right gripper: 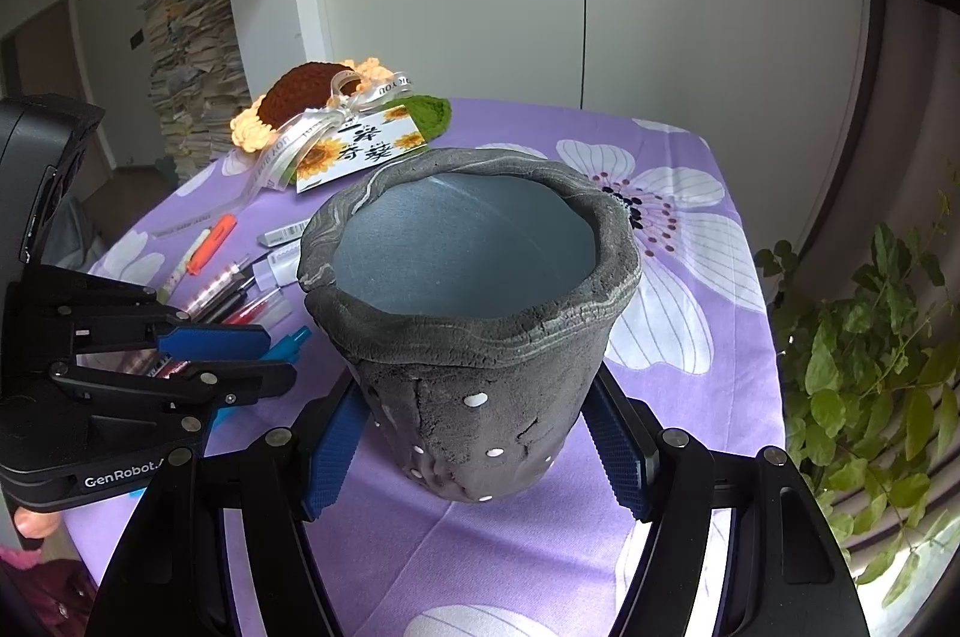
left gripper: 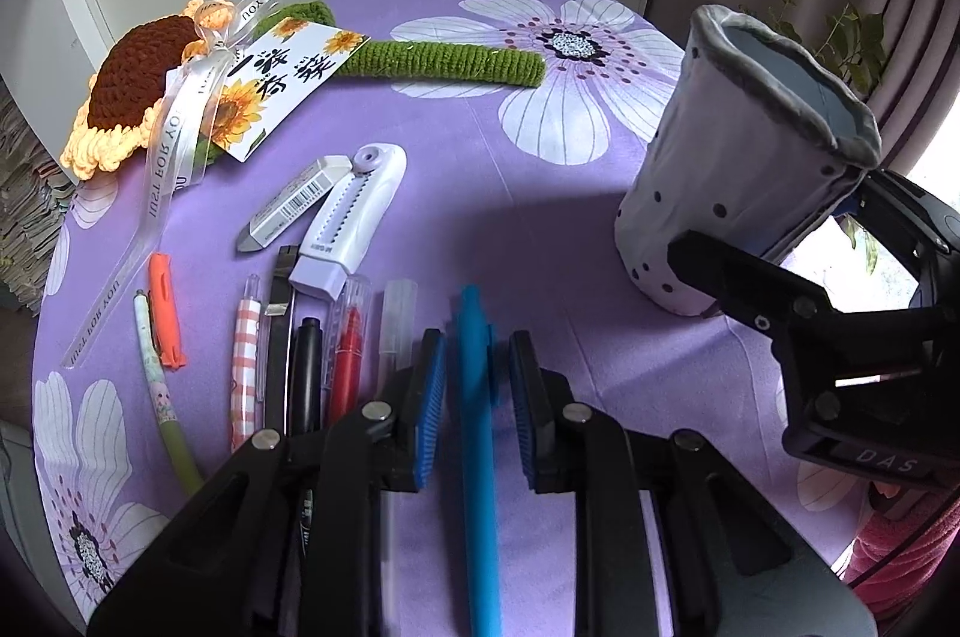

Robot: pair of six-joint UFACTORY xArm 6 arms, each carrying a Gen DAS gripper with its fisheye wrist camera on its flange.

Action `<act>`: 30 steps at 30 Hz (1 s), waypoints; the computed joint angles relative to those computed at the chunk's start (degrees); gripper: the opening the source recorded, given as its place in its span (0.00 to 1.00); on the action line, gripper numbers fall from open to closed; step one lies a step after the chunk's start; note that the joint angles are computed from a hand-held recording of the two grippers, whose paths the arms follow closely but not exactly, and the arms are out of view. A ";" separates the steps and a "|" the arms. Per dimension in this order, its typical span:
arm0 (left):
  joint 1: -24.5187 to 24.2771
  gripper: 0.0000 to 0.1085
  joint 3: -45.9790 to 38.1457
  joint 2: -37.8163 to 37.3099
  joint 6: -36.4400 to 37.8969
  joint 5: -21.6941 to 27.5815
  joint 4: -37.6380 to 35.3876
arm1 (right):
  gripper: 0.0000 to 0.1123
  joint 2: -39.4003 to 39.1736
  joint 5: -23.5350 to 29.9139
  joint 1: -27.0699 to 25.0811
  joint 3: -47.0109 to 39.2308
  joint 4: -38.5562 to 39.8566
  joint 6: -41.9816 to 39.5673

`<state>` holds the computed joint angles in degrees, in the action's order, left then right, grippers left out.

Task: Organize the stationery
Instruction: 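Lift the blue pen with the left tool and drop it into the grey cup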

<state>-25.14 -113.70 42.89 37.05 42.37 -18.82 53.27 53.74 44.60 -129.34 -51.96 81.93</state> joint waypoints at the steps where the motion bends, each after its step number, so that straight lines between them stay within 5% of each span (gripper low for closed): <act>1: -0.02 0.19 0.25 -0.11 0.21 -0.46 0.05 | 0.63 0.04 0.06 0.01 -0.07 0.02 -0.06; 6: 0.26 0.11 -1.49 0.63 0.48 1.31 -0.21 | 0.63 0.03 0.10 0.01 -0.05 0.00 -0.06; 12: 0.86 0.11 4.62 -4.79 4.83 -3.70 -5.95 | 0.63 -0.06 0.02 -0.02 0.10 -0.01 -0.04; 21: 1.21 0.10 11.24 -13.92 17.56 -7.12 -20.72 | 0.63 -0.01 0.05 0.00 0.00 0.01 -0.03; 30: -1.51 0.11 3.17 -11.39 23.56 -8.79 -29.68 | 0.63 0.06 0.10 0.02 -0.13 0.06 -0.10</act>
